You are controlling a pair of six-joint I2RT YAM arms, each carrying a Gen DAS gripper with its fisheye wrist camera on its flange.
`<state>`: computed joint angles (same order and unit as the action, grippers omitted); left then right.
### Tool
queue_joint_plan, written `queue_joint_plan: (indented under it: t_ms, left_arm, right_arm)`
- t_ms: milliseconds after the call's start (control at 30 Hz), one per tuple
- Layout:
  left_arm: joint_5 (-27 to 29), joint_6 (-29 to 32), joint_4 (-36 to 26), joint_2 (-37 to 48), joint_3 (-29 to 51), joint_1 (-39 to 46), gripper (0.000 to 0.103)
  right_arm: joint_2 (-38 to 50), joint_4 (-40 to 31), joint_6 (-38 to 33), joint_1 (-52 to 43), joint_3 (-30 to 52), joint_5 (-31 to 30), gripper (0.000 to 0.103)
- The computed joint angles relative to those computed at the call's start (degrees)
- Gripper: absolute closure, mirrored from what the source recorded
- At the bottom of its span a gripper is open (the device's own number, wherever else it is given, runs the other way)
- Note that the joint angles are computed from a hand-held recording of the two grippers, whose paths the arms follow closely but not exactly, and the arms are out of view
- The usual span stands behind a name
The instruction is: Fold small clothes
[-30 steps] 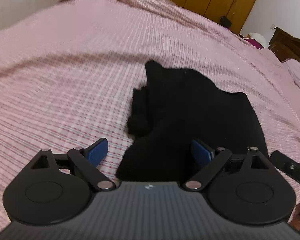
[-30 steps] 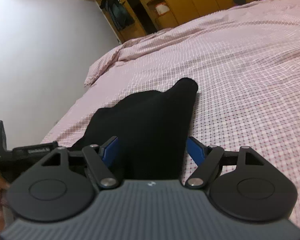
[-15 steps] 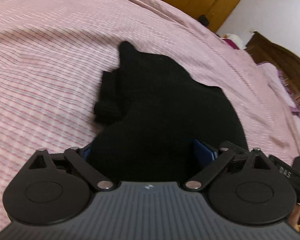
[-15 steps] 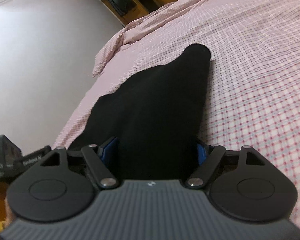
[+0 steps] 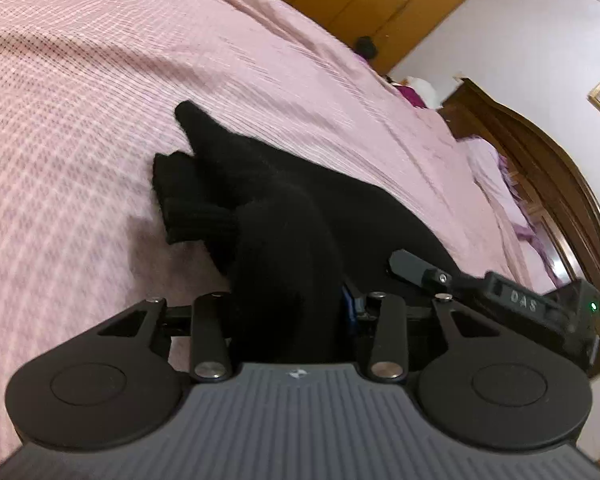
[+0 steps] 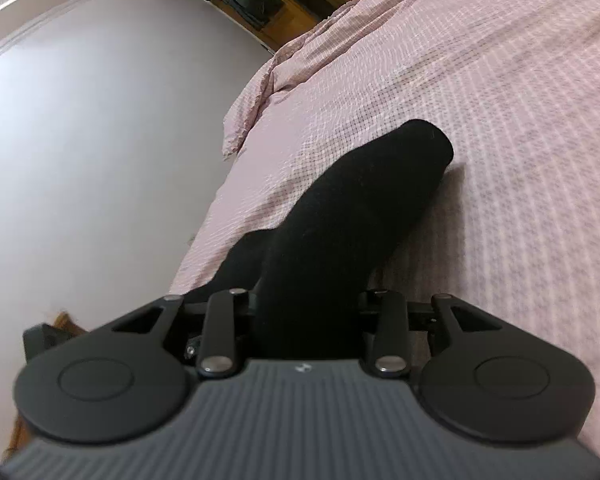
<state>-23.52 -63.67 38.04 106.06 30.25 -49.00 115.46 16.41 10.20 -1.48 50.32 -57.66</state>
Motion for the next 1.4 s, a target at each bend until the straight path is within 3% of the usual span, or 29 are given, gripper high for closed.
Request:
queue_joint_plan:
  t_ms: [100, 267, 367, 433, 533, 633, 767, 900, 967, 1033, 1100, 1267, 1400]
  left_arm:
    - [-4.7, -4.6, -2.5, -0.3, 0.8, -7.8, 0.058]
    - [-9.1, -11.2, -8.6, 3.6, 6.2, -18.7, 0.058]
    - [-11.0, -13.0, -16.9, 6.6, 11.9, -23.4, 0.057]
    - [-12.5, -13.9, -24.9, 8.7, 16.4, -25.2, 0.056]
    - [-14.3, -16.9, -35.2, 9.9, 20.9, -27.9, 0.053]
    - [-17.8, -21.2, -46.4, 8.9, 24.3, -31.3, 0.051]
    - [-24.5, -24.7, -62.4, 7.9, 30.4, -34.1, 0.051]
    - [-26.5, -19.3, -61.8, 7.6, 32.5, -31.6, 0.051]
    - [-24.9, -15.6, -60.5, 9.5, 34.5, -29.1, 0.052]
    - [-21.5, -15.5, -60.8, 11.5, 35.6, -27.6, 0.053]
    - [-19.3, -16.7, -61.4, 14.0, 36.3, -26.5, 0.053]
    - [-18.0, -16.3, -55.2, 13.9, 32.3, -25.0, 0.052]
    - [-19.2, -17.5, -58.6, 14.1, 34.0, -26.0, 0.051]
  right_arm:
    - [-4.2, -9.8, -9.8, -5.0, -2.2, -3.0, 0.065]
    - [-9.9, -32.5, -35.5, -13.2, -3.1, -3.4, 0.065]
    - [-10.8, -37.6, -44.9, -17.0, -4.8, -0.9, 0.064]
    - [-9.8, -35.3, -46.2, -18.2, -6.8, 1.6, 0.06]
    - [-8.3, -24.3, -41.7, -17.9, -11.9, 7.3, 0.046]
    - [-10.0, -20.7, -41.7, -19.5, -15.0, 6.6, 0.044]
    - [-19.9, -18.3, -42.2, -22.9, -20.6, 6.8, 0.045]
    - [-27.5, -7.1, -39.4, -23.5, -27.6, 5.0, 0.049]
    - [-27.0, -3.7, -38.3, -21.4, -28.5, 6.3, 0.068]
    - [-23.9, -3.3, -37.3, -18.9, -27.5, 8.1, 0.076]
    - [-19.9, -0.6, -35.7, -17.7, -27.7, 9.1, 0.076]
    - [-13.7, 12.8, -31.4, -15.0, -31.3, 10.7, 0.076]
    - [-16.7, 10.0, -31.6, -16.5, -31.4, 9.7, 0.075]
